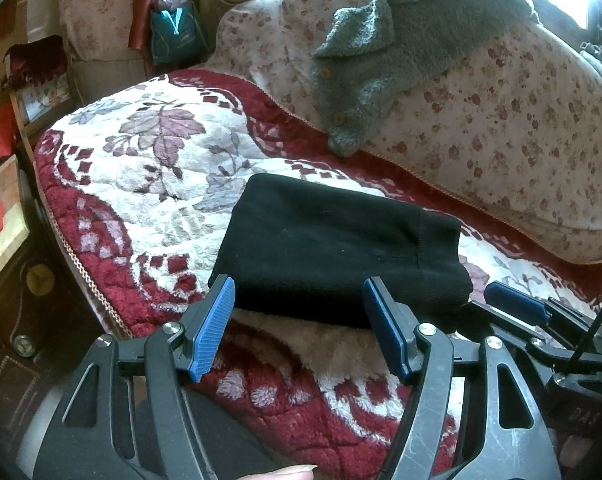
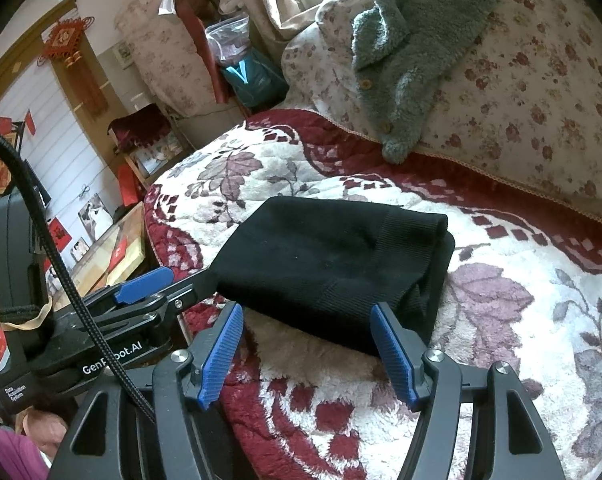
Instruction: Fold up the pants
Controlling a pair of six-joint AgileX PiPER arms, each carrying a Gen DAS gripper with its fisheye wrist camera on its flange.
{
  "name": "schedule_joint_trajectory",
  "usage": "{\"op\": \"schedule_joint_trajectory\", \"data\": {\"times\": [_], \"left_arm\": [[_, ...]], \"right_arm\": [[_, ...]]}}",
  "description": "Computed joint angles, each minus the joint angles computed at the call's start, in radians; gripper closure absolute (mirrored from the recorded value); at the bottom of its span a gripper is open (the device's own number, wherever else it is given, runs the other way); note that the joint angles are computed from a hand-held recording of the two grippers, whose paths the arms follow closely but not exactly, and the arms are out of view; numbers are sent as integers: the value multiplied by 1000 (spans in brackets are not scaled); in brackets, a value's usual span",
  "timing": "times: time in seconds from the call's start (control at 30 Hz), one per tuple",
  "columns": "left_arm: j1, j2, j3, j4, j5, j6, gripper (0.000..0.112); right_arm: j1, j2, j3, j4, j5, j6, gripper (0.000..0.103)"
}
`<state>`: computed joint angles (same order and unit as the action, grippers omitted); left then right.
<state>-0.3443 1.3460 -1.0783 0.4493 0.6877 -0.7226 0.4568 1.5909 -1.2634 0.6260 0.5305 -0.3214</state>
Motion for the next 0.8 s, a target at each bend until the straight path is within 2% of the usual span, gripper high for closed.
{"op": "schedule_joint_trajectory", "data": {"times": [0.8], "left_arm": [[-1,7,10,-9,-2,-21,45]], "right_arm": [[10,27,-21,-25,8,32,39]]}}
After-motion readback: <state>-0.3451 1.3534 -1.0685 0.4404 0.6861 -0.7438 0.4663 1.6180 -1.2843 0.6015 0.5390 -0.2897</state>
